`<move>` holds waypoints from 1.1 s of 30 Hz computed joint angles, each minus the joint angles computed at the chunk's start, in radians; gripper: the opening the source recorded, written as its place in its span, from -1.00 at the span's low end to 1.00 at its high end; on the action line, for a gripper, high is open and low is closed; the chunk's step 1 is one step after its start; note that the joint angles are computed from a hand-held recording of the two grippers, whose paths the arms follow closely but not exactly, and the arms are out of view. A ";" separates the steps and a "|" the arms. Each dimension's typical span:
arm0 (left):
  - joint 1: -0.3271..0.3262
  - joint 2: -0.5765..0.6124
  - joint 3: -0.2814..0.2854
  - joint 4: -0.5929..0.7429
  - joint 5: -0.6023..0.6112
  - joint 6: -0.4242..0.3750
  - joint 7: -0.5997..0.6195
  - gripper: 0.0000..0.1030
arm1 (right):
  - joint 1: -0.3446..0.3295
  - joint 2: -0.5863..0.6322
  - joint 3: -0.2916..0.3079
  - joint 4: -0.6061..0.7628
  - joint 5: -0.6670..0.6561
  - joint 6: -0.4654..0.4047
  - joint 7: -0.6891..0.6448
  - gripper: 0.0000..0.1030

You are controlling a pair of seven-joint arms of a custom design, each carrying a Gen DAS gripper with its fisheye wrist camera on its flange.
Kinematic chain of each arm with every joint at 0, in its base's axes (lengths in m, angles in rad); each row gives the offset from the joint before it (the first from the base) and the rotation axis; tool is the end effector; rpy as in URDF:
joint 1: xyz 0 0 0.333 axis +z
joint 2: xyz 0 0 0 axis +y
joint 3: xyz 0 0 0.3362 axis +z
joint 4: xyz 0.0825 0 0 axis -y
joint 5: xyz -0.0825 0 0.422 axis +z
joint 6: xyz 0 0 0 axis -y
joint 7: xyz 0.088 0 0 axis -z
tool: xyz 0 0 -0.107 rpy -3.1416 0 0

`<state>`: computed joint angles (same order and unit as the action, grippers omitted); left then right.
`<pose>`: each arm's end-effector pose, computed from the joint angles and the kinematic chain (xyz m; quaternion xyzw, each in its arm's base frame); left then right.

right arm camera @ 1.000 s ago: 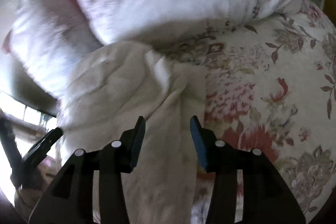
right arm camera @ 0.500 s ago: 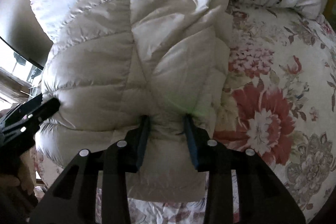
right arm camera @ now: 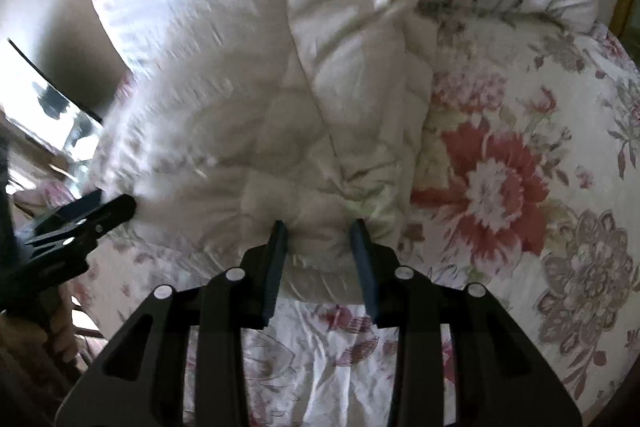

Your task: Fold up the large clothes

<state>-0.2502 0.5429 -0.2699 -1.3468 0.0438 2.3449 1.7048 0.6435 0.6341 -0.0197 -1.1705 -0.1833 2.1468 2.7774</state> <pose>0.7136 -0.3505 0.4782 -0.4502 0.8604 -0.2191 0.0944 0.6626 0.4732 0.4670 -0.4992 0.8450 -0.0668 0.1797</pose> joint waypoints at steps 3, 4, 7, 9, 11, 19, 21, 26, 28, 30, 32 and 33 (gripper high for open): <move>-0.028 0.014 0.021 0.002 0.048 0.005 -0.028 0.71 | -0.010 0.070 0.003 0.092 0.015 -0.069 -0.039 -0.32; -0.031 0.015 0.023 0.002 0.055 0.005 -0.037 0.71 | -0.010 0.081 0.000 0.110 0.019 -0.081 -0.039 -0.32; -0.031 -0.008 0.022 -0.026 0.070 0.027 -0.049 0.80 | 0.001 0.086 -0.013 0.136 0.010 -0.104 -0.034 -0.29; -0.033 -0.030 0.027 -0.060 0.093 0.057 -0.052 0.91 | 0.007 0.071 -0.016 0.119 0.003 -0.097 -0.023 -0.21; -0.035 -0.050 0.034 -0.091 0.115 0.082 -0.065 0.97 | 0.012 0.045 -0.020 0.084 -0.007 -0.082 -0.004 -0.09; -0.003 -0.103 0.014 -0.178 0.092 0.133 -0.066 0.97 | 0.031 0.010 -0.019 0.057 -0.054 -0.094 0.053 0.33; -0.004 -0.118 0.019 -0.201 0.100 0.149 -0.074 0.97 | 0.039 0.015 -0.018 0.077 -0.064 -0.111 0.058 0.38; 0.008 -0.150 0.018 -0.252 0.096 0.180 -0.080 0.97 | 0.063 0.022 -0.016 0.101 -0.085 -0.143 0.071 0.51; 0.013 -0.163 0.019 -0.270 0.093 0.189 -0.086 0.97 | 0.071 0.029 -0.017 0.114 -0.094 -0.163 0.073 0.58; 0.019 -0.172 0.021 -0.285 0.089 0.192 -0.094 0.97 | 0.076 0.033 -0.017 0.119 -0.099 -0.175 0.076 0.63; 0.021 -0.178 0.025 -0.298 0.092 0.195 -0.103 0.97 | 0.081 0.036 -0.018 0.123 -0.105 -0.189 0.079 0.66; 0.021 -0.180 0.027 -0.303 0.096 0.196 -0.108 0.97 | 0.086 0.041 -0.019 0.130 -0.110 -0.205 0.080 0.68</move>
<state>-0.2290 0.3627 -0.2432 -1.6494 0.1399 2.5407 1.5966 0.7298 0.6752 -0.0388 -1.0400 -0.2930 1.9419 2.8576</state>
